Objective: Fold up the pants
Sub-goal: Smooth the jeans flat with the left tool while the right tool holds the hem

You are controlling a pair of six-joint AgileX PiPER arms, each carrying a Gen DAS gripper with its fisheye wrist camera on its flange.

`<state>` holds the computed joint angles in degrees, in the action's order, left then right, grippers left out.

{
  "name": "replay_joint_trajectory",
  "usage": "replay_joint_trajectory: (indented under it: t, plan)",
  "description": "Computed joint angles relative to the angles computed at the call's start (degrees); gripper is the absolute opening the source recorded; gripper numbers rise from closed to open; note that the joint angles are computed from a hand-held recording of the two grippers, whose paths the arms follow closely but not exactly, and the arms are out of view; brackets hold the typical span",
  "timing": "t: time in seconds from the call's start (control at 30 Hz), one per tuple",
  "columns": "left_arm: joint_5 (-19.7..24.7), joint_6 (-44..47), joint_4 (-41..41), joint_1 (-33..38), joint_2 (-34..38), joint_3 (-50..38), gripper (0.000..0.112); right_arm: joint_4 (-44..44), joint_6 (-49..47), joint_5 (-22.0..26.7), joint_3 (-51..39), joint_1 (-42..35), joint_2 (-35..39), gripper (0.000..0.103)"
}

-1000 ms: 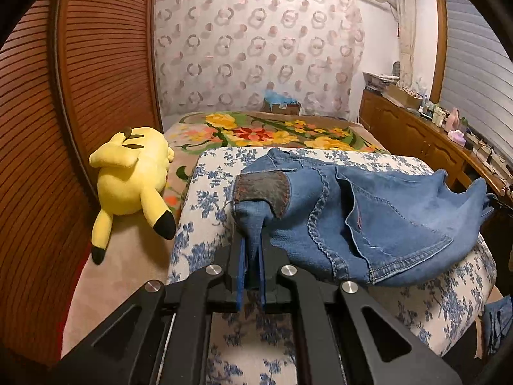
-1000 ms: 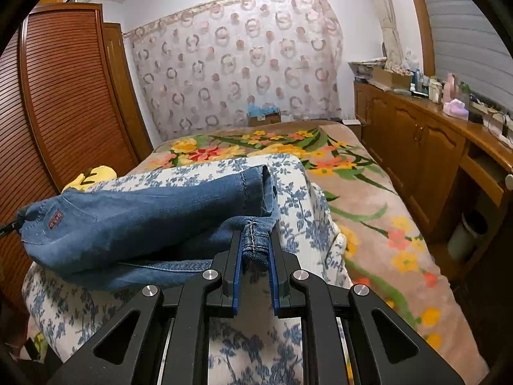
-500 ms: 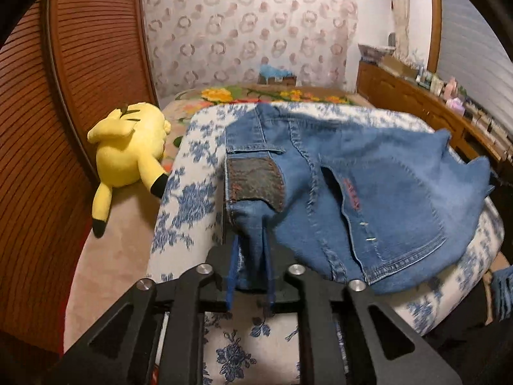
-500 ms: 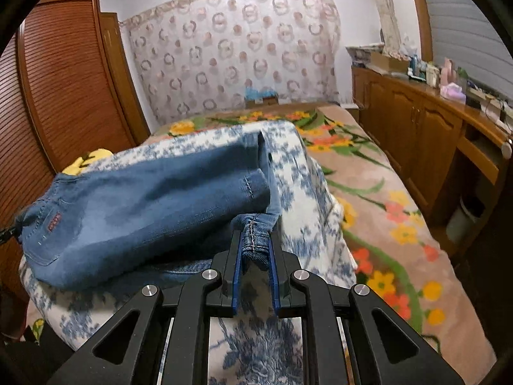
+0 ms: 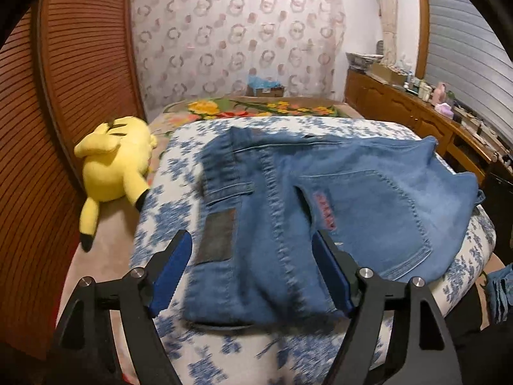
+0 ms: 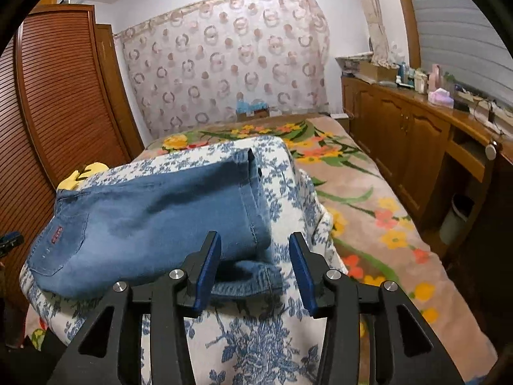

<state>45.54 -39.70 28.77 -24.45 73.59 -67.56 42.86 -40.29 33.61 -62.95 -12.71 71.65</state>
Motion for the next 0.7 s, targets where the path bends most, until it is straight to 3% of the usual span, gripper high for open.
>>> replay_joint_trajectory:
  t: [0.2,0.57,0.63,0.7]
  plan:
    - [-1.9,-0.8,0.4,-2.4,3.9,-1.9,0.078,5.7,-4.9,1.8,-2.0,-1.1,4.8,0.046]
    - [-3.5,-2.2,-0.2,-6.1,7.2,-2.4,0.078,-6.6,7.0,6.5,-10.3,2.7,11.0,0.046]
    - [-3.6,-2.6,-0.4,-6.5,7.4,-2.4,0.078,-7.8,7.6,6.9,-10.6,3.0,10.9,0.026]
    - [-4.0,-2.6,-0.7,-6.8,7.5,-2.5,0.078,-7.3,6.5,8.2,-11.3,2.7,10.7,0.014]
